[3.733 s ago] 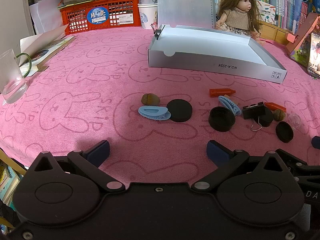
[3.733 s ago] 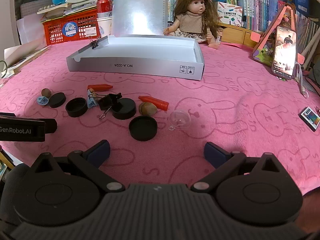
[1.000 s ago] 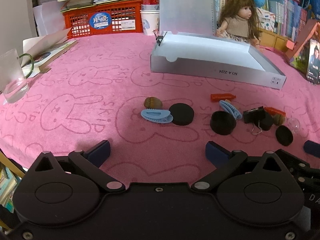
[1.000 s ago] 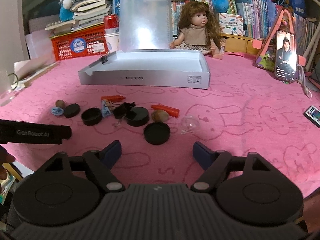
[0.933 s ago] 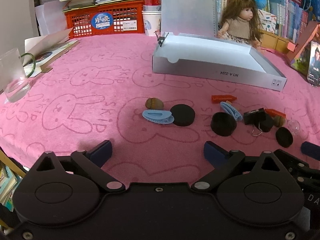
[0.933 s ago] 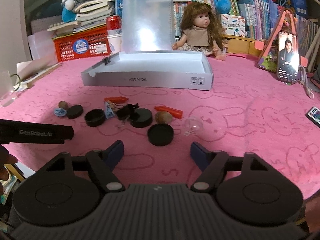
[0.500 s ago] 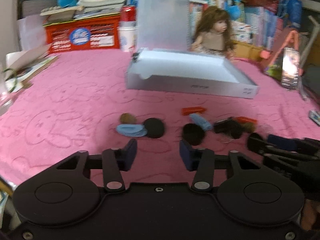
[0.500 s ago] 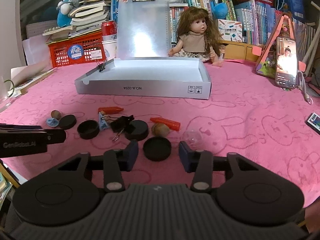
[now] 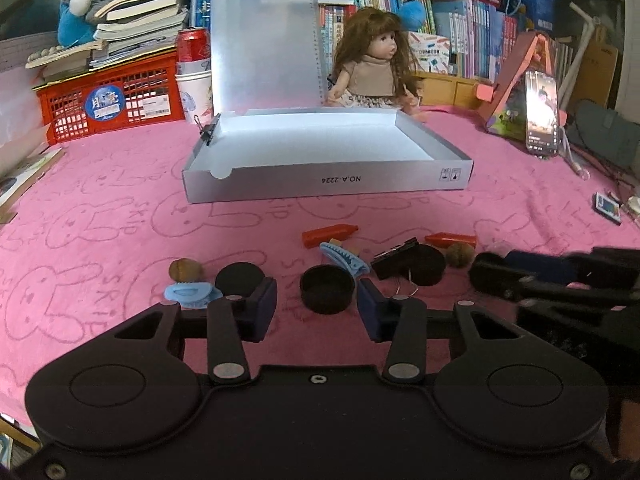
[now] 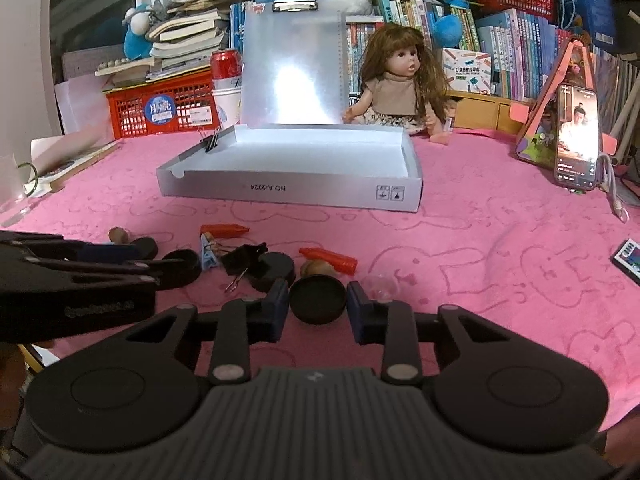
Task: Organize rigid objects
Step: 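Grasp a black disc with the left tool while the right tool grasps another black disc, then carry both held black discs over the white box with both tools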
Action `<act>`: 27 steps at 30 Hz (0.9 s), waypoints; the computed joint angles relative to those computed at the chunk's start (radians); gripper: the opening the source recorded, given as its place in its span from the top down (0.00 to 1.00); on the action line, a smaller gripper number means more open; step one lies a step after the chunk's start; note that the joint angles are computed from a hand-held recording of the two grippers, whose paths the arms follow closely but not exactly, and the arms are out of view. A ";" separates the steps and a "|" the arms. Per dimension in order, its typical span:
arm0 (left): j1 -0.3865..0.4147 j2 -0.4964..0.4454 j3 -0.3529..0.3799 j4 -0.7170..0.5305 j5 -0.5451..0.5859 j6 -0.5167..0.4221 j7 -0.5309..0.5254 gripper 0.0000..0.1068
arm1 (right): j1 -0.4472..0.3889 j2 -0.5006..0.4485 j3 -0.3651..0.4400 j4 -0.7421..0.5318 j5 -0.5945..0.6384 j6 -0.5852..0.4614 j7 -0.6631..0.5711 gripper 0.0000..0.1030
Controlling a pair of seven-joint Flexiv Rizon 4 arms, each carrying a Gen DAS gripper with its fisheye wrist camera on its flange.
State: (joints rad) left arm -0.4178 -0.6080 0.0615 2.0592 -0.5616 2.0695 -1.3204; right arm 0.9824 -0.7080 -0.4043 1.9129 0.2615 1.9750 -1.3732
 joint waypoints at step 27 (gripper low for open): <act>0.090 0.049 0.006 -0.127 0.100 -0.142 -0.071 0.71 | -0.163 0.031 0.076 -0.147 -0.187 -0.131 0.106 0.65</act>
